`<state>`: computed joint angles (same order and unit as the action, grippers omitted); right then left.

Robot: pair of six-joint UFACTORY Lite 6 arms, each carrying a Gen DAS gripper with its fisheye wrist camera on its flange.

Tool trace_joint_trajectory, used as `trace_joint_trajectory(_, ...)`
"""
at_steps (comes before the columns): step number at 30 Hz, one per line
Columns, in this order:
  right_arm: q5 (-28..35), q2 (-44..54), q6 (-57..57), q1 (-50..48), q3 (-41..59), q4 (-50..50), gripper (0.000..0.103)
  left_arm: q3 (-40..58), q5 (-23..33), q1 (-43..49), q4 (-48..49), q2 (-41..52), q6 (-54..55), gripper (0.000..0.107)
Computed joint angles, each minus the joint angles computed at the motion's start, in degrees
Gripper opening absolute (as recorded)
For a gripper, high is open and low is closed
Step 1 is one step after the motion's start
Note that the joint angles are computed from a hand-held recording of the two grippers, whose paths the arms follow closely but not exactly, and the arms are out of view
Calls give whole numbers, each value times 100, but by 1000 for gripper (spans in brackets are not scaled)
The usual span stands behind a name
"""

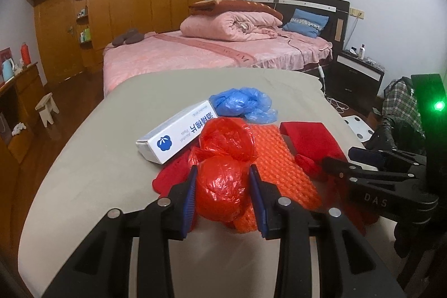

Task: Collect trash
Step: 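Grasp the red glove with the right tool while left tool holds the red bag, then carry the red bag and red glove over the bin and open both tools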

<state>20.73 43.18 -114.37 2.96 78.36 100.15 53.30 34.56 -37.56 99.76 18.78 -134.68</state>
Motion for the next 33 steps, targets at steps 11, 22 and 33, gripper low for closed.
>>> trace_joint_trajectory(11,428,-299,821,-69,-36,-988,9,172,-25,-26,-96,122,63,35)
trace_joint_trajectory(22,1113,-1558,1089,-601,-548,-1272,9,658,285,-327,-816,-167,981,35)
trace_joint_trajectory(33,1485,-2067,1174,-1402,-738,-1497,9,1792,391,-730,-1328,234,1826,35)
